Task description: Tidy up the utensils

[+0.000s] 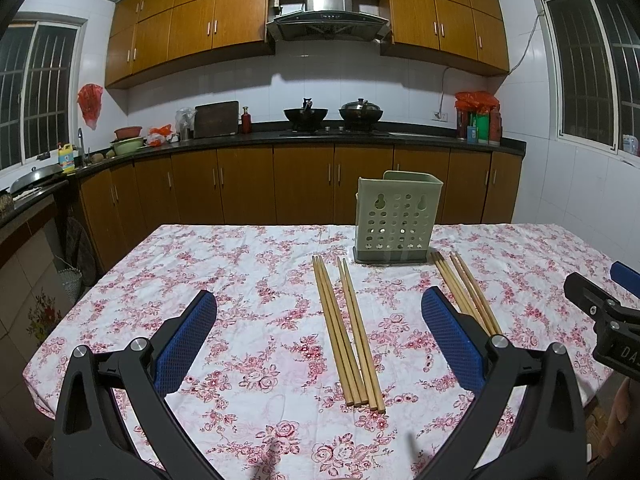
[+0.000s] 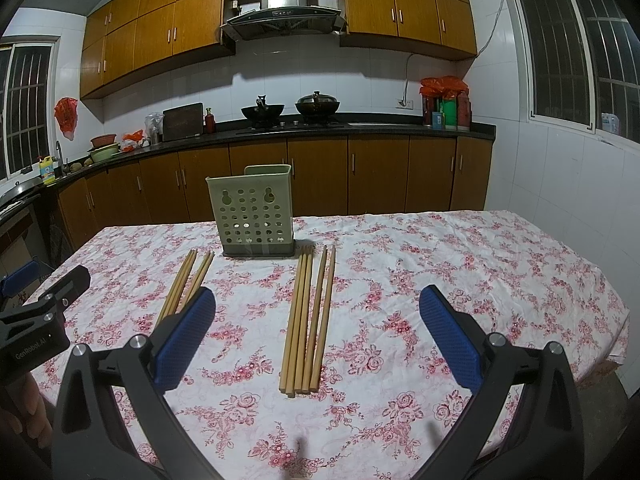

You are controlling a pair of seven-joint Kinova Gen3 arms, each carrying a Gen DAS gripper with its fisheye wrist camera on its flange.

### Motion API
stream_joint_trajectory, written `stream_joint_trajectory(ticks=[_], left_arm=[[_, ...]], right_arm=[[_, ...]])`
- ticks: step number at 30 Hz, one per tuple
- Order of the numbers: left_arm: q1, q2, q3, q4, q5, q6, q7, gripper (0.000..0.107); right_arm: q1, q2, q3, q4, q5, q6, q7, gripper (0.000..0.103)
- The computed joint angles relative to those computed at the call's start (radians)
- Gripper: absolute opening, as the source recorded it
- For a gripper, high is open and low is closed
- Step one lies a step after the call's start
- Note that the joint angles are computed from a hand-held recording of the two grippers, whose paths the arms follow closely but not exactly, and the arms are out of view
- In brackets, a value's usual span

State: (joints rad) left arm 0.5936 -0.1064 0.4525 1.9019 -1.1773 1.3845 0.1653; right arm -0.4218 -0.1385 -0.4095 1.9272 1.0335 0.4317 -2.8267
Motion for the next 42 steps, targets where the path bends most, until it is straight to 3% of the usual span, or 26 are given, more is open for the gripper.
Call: stream_joint_trajectory(ticks=[22, 29, 34, 37, 40, 42], left_arm=[[0.005, 0.006, 0.003, 0.023, 0.001, 0.010, 0.026, 0.101], [-0.026, 0.003, -0.053, 0.012, 0.075, -0.053, -0.026, 0.101], [-0.102, -0.029, -0.107, 0.003, 0.203, -0.141, -0.125, 0.101], [-0.158, -0.026, -0.129, -0.007, 0.265, -0.190, -0.189, 0.099], [-0.206, -0.025, -0.162, -0.021, 0.339, -0.245, -0.280, 0.086], [-0.237, -0.013, -0.181, -0.037, 0.392, -0.275, -0.342, 0.079]], right_arm=[[-0.002, 0.010, 0.007, -0.001, 0.001, -0.004, 0.000, 0.099], [0.253, 0.047, -0.181, -0.044, -0.237, -0.024, 0.221, 0.099], [0.155, 0.134, -0.043, -0.131, -0.440, 0.058, 0.396, 0.099], [0.211, 0.212, -0.073, -0.220, -0.562, 0.131, 0.516, 0.087], [0.222, 0.289, -0.062, -0.312, -0.679, 0.198, 0.637, 0.064], [0.186, 0.342, -0.012, -0.374, -0.761, 0.239, 0.713, 0.050]])
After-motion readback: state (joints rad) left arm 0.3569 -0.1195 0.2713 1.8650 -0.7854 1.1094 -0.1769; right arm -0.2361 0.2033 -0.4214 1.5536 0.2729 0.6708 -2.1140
